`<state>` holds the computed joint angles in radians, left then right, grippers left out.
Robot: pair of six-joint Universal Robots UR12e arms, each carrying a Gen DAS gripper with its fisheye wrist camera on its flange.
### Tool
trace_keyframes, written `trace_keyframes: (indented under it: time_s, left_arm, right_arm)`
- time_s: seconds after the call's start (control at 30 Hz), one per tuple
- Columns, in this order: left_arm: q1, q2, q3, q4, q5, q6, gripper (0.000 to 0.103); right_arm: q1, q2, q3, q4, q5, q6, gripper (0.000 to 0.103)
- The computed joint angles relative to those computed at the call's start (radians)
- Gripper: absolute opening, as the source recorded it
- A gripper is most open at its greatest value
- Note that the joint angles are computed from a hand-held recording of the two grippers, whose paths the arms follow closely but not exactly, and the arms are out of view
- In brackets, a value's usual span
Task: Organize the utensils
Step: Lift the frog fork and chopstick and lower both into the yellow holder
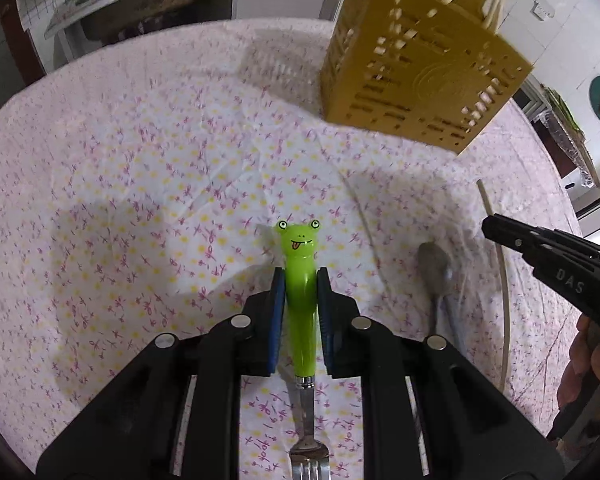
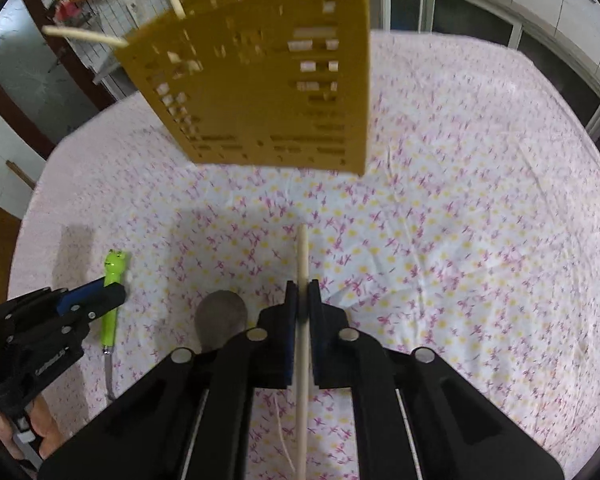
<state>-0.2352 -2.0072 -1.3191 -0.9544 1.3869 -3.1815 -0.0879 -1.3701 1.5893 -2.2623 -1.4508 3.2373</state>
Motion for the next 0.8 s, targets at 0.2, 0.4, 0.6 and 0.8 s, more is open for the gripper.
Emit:
trace_keyframes:
  time_s: [0.2,0.4,0.6,0.8]
  left_arm:
    - [-0.003,0.027,-0.026,0.148,-0.030,-0.014,0.015]
    - [-0.020,0.036,-0.022,0.285,-0.026,-0.052,0.015]
    - [-0.034,0.034,0.000,0.406,-0.006,-0.056,0.015]
    - [-0.038,0.017,0.061,0.436,-0.008,-0.068,0.015]
  right_arm:
    - [-0.017,-0.042,0.048,-0.193,0.014,-0.002,0.006]
    - [-0.026,-0.047,0.060,-0.399,0.013,0.019,0.006]
    - [-0.045,-0.036,0.066,-0.616,0.054,0.034,0.006]
    - [-0.044,0.005,0.040,-0.819,0.027,0.043,0.006]
